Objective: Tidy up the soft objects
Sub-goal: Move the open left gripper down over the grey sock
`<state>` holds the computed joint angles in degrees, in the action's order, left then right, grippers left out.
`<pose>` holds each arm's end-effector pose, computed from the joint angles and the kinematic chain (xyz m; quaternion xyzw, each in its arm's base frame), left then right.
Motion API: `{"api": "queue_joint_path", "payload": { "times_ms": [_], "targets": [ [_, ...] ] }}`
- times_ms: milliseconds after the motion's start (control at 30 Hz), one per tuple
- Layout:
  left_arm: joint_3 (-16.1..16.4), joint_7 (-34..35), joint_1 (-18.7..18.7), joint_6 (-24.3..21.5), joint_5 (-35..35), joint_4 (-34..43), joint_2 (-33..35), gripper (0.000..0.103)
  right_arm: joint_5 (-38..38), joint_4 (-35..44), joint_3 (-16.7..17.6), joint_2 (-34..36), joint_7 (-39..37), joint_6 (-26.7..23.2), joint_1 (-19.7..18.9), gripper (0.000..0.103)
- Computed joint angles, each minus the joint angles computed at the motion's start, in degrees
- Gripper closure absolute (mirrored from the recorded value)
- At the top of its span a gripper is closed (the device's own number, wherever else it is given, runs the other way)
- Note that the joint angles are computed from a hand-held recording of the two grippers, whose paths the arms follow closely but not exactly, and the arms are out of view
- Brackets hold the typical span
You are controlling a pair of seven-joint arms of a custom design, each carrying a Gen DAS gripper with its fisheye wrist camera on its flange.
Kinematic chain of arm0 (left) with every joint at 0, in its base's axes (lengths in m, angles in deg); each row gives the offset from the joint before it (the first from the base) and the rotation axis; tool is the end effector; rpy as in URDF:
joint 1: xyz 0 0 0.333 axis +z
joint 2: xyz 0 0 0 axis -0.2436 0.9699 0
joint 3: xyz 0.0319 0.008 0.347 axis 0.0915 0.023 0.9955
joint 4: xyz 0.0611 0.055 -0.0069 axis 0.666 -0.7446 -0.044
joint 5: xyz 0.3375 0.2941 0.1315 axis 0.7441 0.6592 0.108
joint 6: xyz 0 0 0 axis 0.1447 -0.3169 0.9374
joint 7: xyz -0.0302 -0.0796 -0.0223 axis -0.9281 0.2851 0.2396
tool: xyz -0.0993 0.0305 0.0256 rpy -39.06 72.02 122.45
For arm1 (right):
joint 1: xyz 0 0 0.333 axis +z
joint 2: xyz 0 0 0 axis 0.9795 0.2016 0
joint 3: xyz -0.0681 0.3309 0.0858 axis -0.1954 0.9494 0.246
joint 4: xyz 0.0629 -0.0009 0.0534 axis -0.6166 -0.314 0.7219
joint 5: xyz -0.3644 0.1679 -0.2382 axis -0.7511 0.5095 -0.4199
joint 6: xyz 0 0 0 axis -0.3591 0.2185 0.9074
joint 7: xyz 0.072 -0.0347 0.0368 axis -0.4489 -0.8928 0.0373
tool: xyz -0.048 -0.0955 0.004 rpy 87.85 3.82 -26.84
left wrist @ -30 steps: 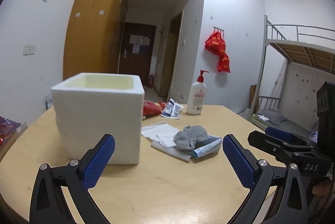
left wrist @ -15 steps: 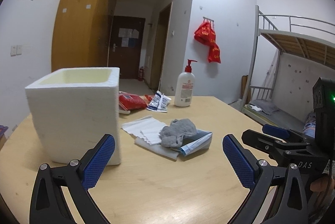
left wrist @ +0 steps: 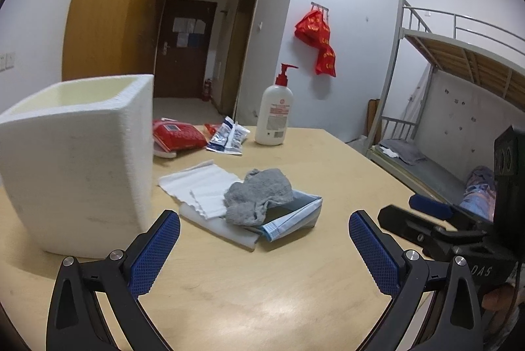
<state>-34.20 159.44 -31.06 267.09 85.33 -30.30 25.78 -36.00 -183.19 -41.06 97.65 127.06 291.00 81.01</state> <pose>0.6725 -0.3071 0.3230 -0.4968 0.6803 -0.4919 0.2201 0.6538 0.1067 0.3146 -0.6012 0.6113 -0.2874 0.4269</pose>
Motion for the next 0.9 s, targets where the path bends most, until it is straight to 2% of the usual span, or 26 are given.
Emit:
{"api": "queue_joint_path", "payload": {
  "times_ms": [100,167,300,467,533,600,700,900],
  "targets": [
    [-1.69,-1.43,1.62,-1.53,2.42,2.27,1.37,0.000,0.30,0.78,-0.18,0.56,0.08,-1.04,-0.26,0.000],
    [-0.90,-1.33,0.79,-2.33,1.96,3.45,1.99,0.000,-0.69,1.50,0.40,1.06,0.78,-2.07,-1.36,0.000],
    [-3.20,-3.51,3.05,-5.45,4.93,7.05,4.12,0.000,-1.32,2.60,0.84,1.79,0.89,-3.54,-2.44,0.000],
    [-3.01,-4.27,2.33,-8.30,6.46,11.41,6.55,0.001,-2.34,3.38,1.84,2.39,1.43,-4.21,-4.10,0.001],
    [-5.59,-4.86,4.30,-11.51,8.43,13.76,8.02,0.001,-1.54,3.59,1.34,2.51,0.84,-4.68,-3.75,0.001],
    [-10.11,-5.23,7.77,-15.41,10.60,16.47,10.04,0.001,-2.56,3.76,2.47,2.74,1.74,-5.11,-5.39,0.001],
    [-14.31,-4.22,10.50,-20.59,10.90,19.79,12.35,0.002,-4.91,3.77,4.12,2.97,3.31,-4.98,-7.68,0.001],
    [-15.18,-1.46,9.91,-28.73,5.71,24.68,14.75,0.011,-8.37,4.71,5.46,3.77,5.20,-4.98,-9.54,0.001]
  ]
}}
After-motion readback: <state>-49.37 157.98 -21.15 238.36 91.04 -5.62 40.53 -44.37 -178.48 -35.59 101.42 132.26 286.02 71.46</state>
